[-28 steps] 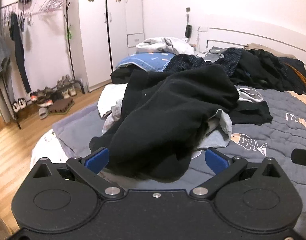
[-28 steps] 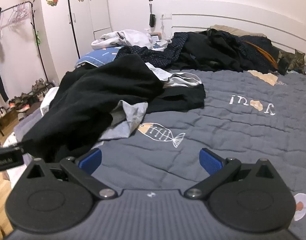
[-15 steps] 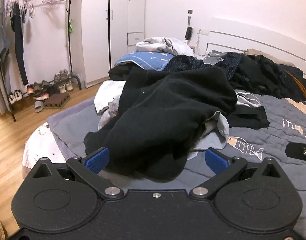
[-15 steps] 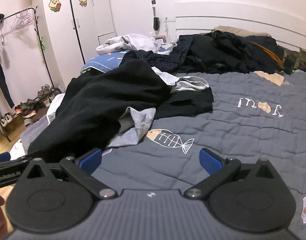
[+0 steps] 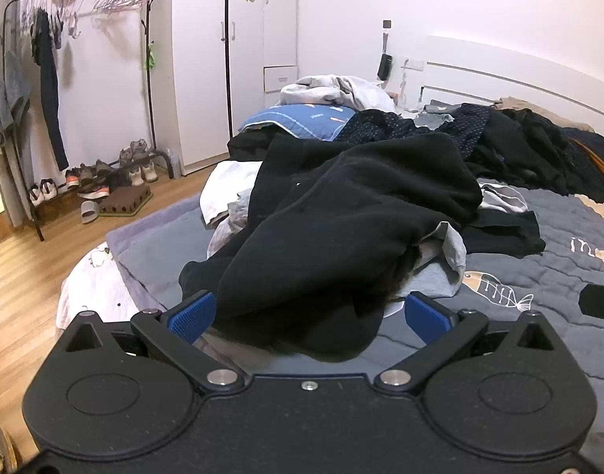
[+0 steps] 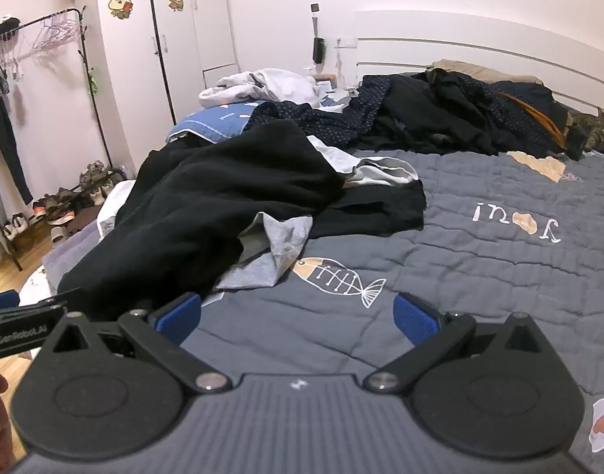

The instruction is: Fold clothes

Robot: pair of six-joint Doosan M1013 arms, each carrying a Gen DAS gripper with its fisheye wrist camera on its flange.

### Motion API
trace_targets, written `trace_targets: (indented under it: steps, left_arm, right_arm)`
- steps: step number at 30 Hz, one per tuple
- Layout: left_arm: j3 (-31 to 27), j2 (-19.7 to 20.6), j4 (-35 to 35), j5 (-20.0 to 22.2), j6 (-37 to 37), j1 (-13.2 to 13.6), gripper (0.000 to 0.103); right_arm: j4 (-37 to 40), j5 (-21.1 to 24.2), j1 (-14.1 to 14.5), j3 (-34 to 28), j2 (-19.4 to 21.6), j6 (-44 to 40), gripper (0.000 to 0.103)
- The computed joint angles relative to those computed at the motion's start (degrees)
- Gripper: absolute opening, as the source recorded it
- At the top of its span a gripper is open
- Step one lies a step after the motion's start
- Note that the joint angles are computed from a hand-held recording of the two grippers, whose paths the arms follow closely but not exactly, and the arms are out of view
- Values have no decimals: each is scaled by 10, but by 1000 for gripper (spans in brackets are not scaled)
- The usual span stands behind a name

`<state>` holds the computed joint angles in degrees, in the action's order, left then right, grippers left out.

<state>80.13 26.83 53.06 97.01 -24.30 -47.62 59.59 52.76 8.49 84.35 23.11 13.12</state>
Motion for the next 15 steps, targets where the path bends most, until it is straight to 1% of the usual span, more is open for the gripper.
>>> trace_targets:
  steps: [3,15]
  left_arm:
    - [-1,1,1,4,3,0,103]
    - [1,-1,-3,-3,5,1,103]
  right_arm:
    - [-1,3,-1,0,0,-4,103]
    - [-3,15,1,1,0,-8,103]
